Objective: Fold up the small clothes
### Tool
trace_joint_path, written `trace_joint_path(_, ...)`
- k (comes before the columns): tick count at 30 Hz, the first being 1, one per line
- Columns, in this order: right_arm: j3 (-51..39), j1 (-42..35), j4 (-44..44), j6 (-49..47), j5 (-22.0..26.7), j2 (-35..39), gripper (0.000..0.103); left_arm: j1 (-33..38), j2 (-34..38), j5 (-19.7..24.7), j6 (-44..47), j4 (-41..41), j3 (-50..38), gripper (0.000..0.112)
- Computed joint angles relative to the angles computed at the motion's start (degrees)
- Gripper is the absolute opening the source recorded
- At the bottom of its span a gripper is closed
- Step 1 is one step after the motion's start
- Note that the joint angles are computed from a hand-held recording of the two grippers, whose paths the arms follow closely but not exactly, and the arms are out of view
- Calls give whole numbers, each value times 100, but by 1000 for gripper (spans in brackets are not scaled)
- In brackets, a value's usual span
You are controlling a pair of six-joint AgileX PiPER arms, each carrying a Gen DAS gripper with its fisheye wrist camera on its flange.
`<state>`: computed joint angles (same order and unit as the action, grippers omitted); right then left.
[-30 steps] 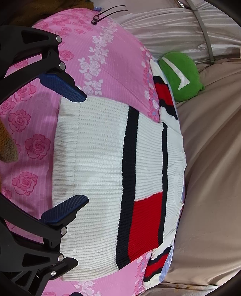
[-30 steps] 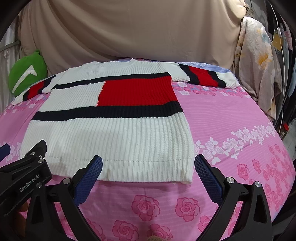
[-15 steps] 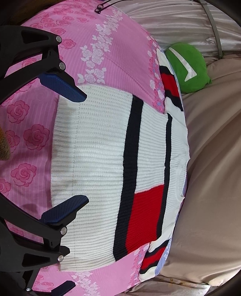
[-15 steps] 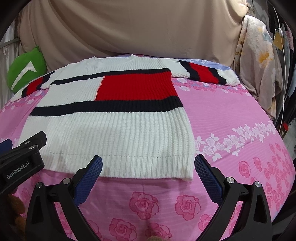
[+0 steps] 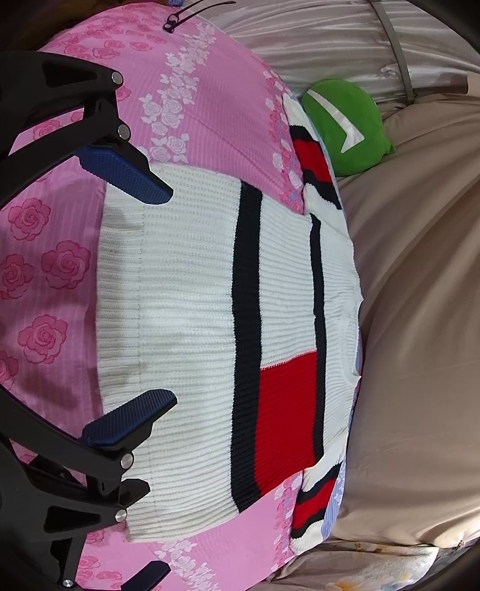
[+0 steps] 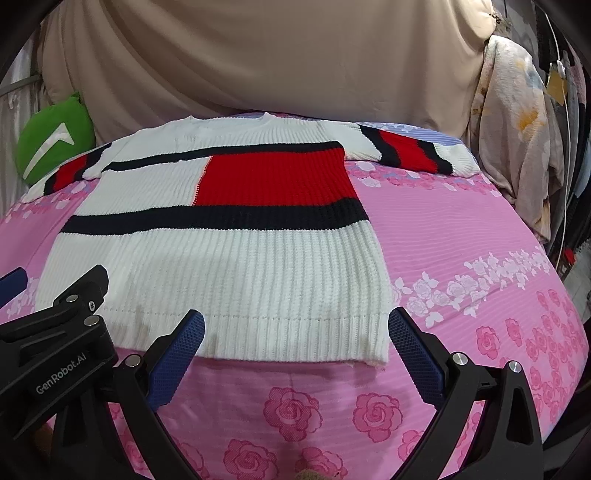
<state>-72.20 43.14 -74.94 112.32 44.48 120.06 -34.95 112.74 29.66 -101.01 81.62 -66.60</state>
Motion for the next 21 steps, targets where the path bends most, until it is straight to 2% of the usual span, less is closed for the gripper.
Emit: trace_joint_path(21,-9,-68,-42,9,17,-47,98,247,125,18,497,-451,-220,98)
